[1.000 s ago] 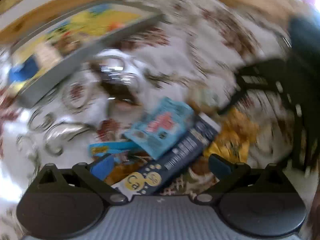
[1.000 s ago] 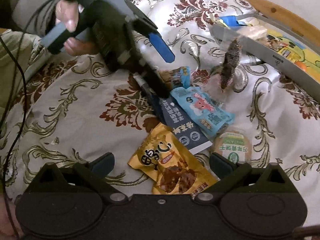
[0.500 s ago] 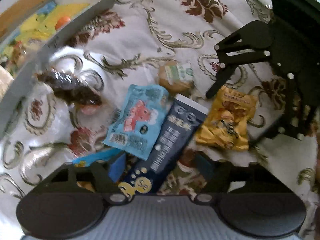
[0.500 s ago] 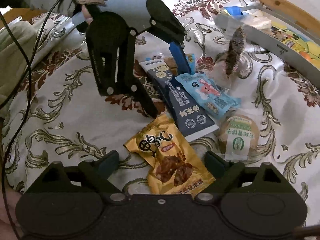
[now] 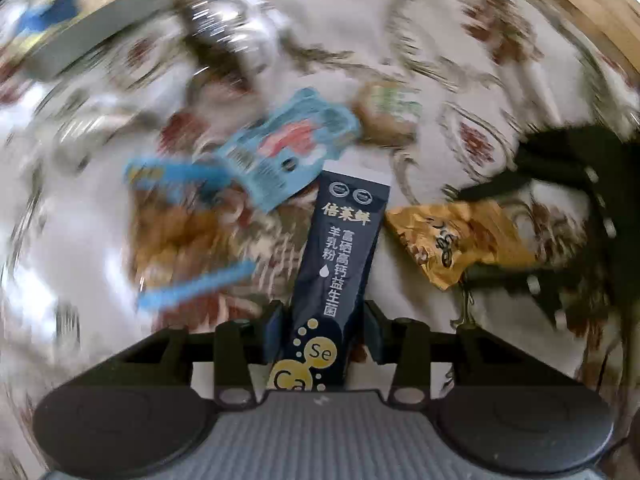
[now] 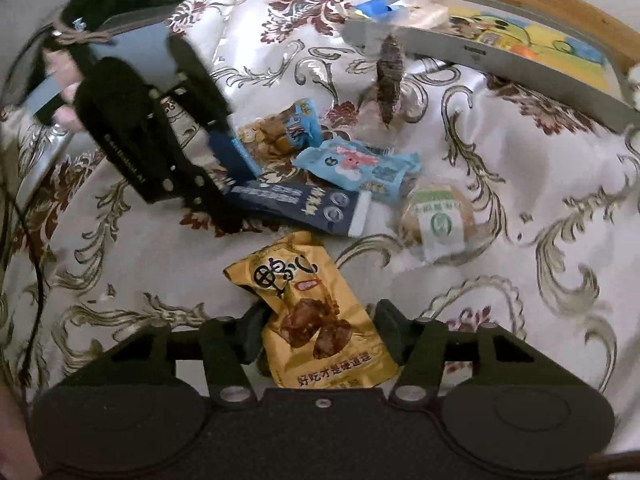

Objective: Organize snacks
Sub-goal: 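Grasp the dark blue milk-powder stick with the left tool while the right tool grasps the golden jerky bag, then carry the milk-powder stick and jerky bag over the grey tray with both tools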

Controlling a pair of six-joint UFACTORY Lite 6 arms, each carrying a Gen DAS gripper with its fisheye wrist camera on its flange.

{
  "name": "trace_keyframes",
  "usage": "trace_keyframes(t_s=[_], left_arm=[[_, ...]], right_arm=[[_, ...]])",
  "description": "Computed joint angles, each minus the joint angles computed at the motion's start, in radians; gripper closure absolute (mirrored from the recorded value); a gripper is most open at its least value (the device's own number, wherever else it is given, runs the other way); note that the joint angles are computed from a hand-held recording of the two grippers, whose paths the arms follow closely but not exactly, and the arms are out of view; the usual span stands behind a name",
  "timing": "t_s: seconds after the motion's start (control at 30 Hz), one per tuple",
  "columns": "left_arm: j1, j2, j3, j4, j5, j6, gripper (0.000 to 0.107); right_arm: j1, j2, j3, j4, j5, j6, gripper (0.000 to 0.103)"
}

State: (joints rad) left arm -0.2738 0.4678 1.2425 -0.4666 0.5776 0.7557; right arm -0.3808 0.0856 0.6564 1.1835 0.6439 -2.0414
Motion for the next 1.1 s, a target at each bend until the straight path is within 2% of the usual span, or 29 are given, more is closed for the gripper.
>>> trace_keyframes(t_s=[0.1,0.17,0.27,0.4,0.43,0.63,0.8,0.93,1.03,1.1], left_arm=[[-0.024,-0.075,-0.107,0.008,-0.099,-0.061,0.06],[-0.038,-0.092,-0.135,0.014,-0.138,-0.088,0.057],[-0.044,-0.093,-0.145,0.006,-0.161,-0.097,0.054],[-0.052,-0.099,-0.159,0.005,-0.186,-0.117,0.053],[-0.054,-0.105,-0.166,0.007,-0.192,-0.122,0.053],[-0.082,-0.165,-0.246,0.069,-0.261,-0.266,0.06],[-0.098,-0.216,-0.296,0.129,-0.272,-0.417,0.063],[-0.115,-0.255,-0.334,0.19,-0.286,-0.547,0.066],[-0.134,-0.288,-0.371,0.233,-0.31,-0.624,0.068],[-0.134,-0.306,-0.385,0.191,-0.306,-0.595,0.068]], right_arm=[[0.008,-0.049,-0.043,-0.02,0.006,0.006,0.035],[0.03,-0.058,-0.046,-0.038,-0.01,0.001,0.026],[0.061,-0.012,-0.01,-0.025,-0.038,-0.036,0.019],[0.048,0.092,0.056,0.01,0.004,-0.081,0.016],[0.038,0.101,0.052,0.038,0.018,-0.104,0.017],[0.001,-0.053,-0.143,0.227,0.018,-0.314,0.042],[-0.002,-0.178,-0.307,0.455,0.005,-0.444,0.049],[0.034,-0.275,-0.407,0.621,-0.025,-0.452,0.054],[0.061,-0.332,-0.453,0.68,-0.05,-0.439,0.056],[0.058,-0.359,-0.468,0.671,-0.046,-0.415,0.057]])
